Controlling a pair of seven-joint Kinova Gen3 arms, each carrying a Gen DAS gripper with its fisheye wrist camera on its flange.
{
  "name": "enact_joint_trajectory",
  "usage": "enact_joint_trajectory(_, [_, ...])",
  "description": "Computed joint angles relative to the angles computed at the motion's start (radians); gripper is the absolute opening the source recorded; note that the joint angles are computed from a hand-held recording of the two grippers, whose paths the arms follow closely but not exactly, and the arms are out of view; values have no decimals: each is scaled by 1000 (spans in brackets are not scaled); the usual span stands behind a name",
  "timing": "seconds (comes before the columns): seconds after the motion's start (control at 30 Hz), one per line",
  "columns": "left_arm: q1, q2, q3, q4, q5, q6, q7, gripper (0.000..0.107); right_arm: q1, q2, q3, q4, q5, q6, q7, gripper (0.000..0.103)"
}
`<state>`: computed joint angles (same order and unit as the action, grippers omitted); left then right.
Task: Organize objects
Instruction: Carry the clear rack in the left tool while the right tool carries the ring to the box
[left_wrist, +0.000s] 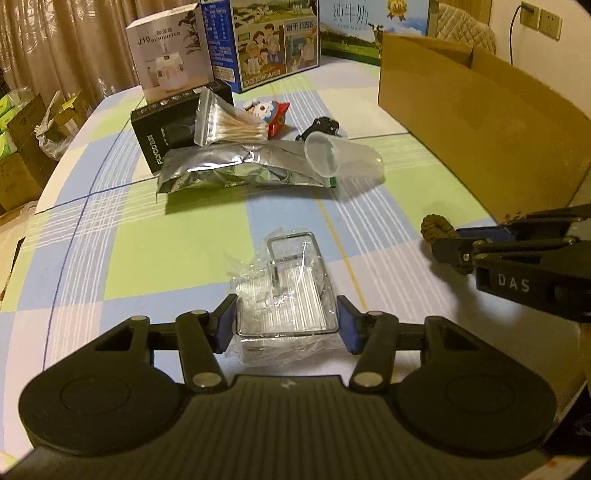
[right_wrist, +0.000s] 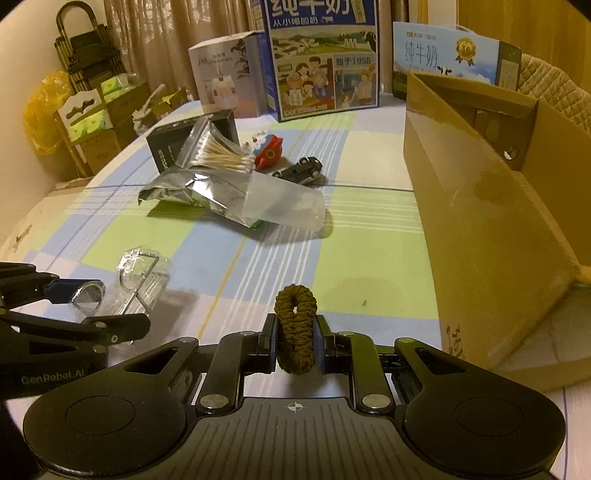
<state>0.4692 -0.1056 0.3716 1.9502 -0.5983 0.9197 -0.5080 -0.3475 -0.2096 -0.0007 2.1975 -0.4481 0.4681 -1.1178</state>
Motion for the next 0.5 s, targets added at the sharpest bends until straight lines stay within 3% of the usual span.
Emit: enact_joint_trajectory(0.5, [-47,-125,97,-67,91,62,14,50,44,-236,-20,-35,143,176,-157,16])
